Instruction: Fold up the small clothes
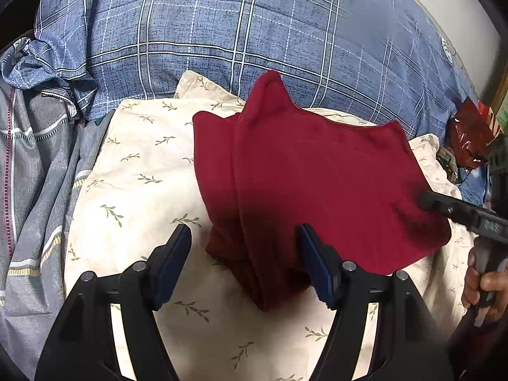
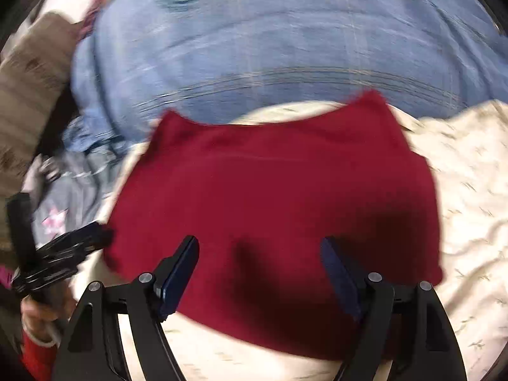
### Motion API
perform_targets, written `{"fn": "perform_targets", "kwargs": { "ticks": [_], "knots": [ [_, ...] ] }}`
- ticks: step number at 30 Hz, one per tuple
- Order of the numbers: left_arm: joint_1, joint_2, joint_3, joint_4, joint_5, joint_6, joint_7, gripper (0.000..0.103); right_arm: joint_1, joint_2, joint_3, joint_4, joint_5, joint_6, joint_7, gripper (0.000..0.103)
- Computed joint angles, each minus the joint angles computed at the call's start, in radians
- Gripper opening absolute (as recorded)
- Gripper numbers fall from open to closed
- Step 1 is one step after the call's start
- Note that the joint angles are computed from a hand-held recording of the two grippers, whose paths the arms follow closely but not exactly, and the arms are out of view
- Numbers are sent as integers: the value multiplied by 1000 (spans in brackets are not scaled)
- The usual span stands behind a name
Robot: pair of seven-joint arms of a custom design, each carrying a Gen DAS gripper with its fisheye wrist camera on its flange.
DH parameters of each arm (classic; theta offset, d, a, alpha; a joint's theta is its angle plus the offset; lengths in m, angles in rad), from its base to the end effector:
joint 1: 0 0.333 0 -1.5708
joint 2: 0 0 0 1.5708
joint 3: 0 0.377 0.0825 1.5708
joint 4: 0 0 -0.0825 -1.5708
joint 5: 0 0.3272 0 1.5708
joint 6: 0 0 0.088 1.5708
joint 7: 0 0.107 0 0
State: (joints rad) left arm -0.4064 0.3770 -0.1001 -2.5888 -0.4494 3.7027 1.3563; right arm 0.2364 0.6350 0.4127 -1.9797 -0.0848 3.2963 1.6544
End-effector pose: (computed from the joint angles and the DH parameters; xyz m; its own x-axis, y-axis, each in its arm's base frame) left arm 0.4469 -0.1793 0.3218 0.1094 -0.9635 0.2444 -0.7582 -0.2400 -0.6063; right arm 0.5519 0.3644 0.3474 0.5345 -0.8082 -0.2473 -0.7150 -0.2764 -0.6422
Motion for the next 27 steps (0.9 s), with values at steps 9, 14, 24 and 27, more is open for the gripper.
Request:
{"fn": "perform_targets", "kwargs": {
  "ticks": [9,14,24,27],
  "knots": [
    [30,-43,-24,-60,40,21,-34,69,-132,66,227,-66,-89,18,-28,80],
    [35,-49,-18,-73,16,22,-57,69,-265,169,431,-99,-192,2,-65,81],
    [101,-52,-23,-100,22,40,-178,69,41,185,197,52,-142,46,-35,69],
    [115,-55,-22,-103,40,41,-195,69,148,172,79,81,-84,89,9,65]
  ]
}}
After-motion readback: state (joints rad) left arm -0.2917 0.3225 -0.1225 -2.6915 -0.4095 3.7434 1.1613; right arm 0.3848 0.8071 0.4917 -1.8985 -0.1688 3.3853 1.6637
